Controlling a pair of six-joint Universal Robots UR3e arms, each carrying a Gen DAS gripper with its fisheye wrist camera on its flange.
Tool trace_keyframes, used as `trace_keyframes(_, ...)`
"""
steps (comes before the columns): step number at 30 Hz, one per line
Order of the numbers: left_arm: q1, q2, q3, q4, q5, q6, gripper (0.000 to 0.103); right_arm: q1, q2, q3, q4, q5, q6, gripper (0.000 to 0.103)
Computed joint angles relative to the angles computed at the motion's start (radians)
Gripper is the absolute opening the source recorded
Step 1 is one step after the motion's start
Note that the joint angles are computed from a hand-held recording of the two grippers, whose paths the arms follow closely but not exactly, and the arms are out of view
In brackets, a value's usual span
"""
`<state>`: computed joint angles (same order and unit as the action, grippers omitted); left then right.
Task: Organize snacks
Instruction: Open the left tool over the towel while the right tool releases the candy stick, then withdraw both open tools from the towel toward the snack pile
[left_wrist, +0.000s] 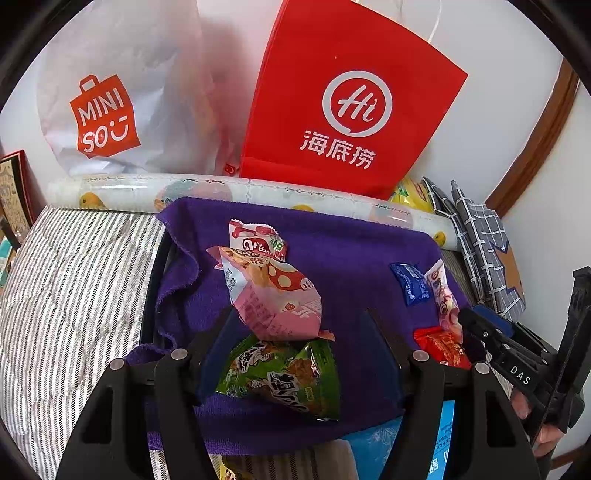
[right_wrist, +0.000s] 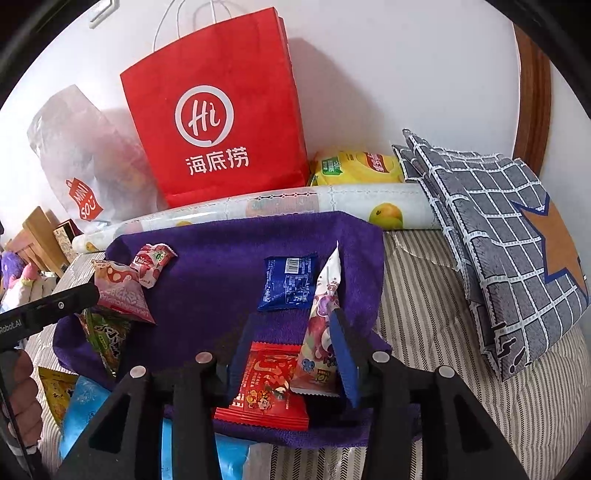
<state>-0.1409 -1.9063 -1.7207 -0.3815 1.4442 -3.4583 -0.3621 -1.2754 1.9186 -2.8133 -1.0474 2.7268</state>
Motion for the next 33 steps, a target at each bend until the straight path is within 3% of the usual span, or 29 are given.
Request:
trace_keyframes(7,-0.013,0.016,-0.011,0.031,0.047,0.001,0.068,-0.025,-0.023,0.063,-0.105,0.043,0.005,0.04)
trace_keyframes(11,0.002,0.035,-0.026,0.034,0.013,0.002,0.068,-0.062,-0.056,0.132,-0.199,0.086,0.009,0.04)
trace_keyframes(18,0.01,0.074,-0.061,0.054,0.021,-0.001,0.067,-0.102,-0.186,0.21,-0.161,0.065,0.024,0.04)
trace_keyframes(20,0.001,0.089,-0.066,0.048,0.042,0.011,0.059,-0.113,-0.249,0.242,-0.14,0.035,0.016,0.04)
trace_keyframes(23,-0.02,0.111,-0.065,0.039,0.08,0.024,0.059,-0.164,-0.375,0.298,-0.062,0.041,-0.02,0.04)
trace_keyframes(28,-0.021,0.201,-0.146,0.049,0.043,0.028,0.059,-0.29,-0.586,0.335,0.269,0.095,-0.17,0.041)
trace_keyframes(33,-0.031,0.303,-0.22,0.003,0.035,0.054,0.059,-0.386,-0.734,0.425,0.45,0.066,-0.283,0.043)
